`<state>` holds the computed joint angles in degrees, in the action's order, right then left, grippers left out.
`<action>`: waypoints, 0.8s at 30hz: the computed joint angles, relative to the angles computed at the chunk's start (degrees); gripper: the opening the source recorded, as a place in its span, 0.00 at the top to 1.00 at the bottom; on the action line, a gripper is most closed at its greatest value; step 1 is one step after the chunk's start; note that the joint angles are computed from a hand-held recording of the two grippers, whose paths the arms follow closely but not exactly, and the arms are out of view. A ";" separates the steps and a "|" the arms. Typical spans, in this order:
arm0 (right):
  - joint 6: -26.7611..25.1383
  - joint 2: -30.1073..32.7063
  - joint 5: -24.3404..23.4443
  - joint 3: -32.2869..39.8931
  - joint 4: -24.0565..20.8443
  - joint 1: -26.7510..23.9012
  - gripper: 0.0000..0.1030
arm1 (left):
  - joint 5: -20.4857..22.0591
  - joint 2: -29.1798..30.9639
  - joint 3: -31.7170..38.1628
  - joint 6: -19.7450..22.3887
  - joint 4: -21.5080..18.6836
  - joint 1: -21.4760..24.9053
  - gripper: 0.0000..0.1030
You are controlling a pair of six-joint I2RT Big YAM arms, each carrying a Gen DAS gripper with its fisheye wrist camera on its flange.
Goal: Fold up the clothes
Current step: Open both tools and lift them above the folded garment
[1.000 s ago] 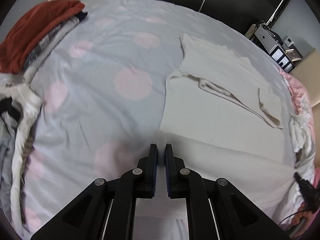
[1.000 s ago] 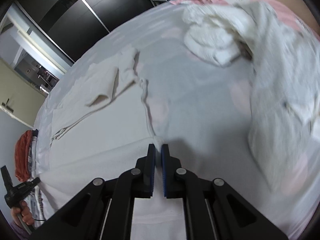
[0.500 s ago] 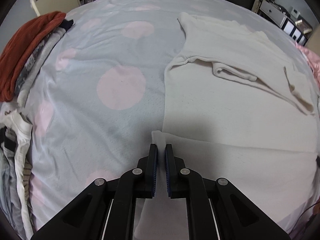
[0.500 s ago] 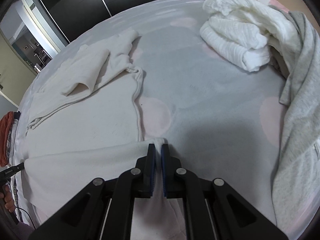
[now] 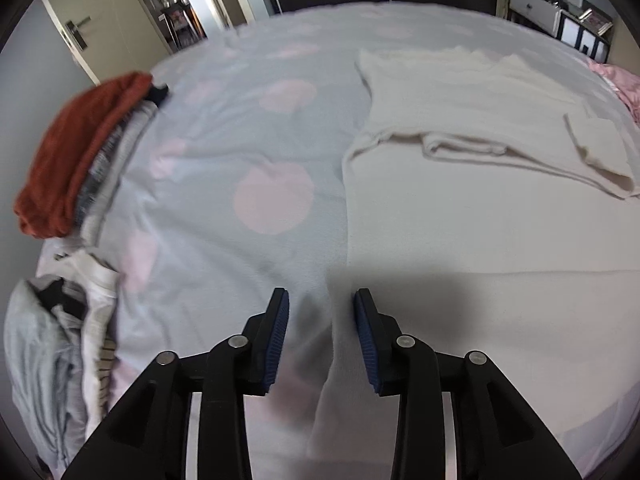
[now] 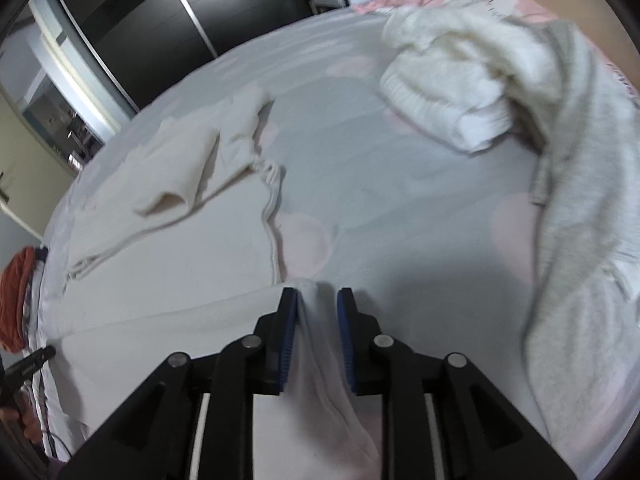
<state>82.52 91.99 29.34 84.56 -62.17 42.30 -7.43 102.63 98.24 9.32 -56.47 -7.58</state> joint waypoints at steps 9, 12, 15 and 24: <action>1.01 -0.86 8.79 4.80 -7.39 5.61 0.72 | -0.15 -9.38 -8.04 7.85 7.63 -1.14 0.61; -4.00 0.26 4.99 6.83 -6.32 5.98 0.72 | -0.66 -11.83 -10.25 13.06 8.10 -2.71 0.61; -8.39 1.28 -2.02 8.72 -4.52 5.17 0.72 | -0.97 -13.34 -11.37 20.16 7.01 -4.65 0.61; -37.72 16.60 -13.77 34.80 -27.37 5.74 0.72 | -5.09 -17.41 -11.54 44.07 6.14 -9.22 0.60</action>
<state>44.80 108.58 15.57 119.36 -89.54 48.04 -12.52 85.21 86.70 53.39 -50.33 -16.80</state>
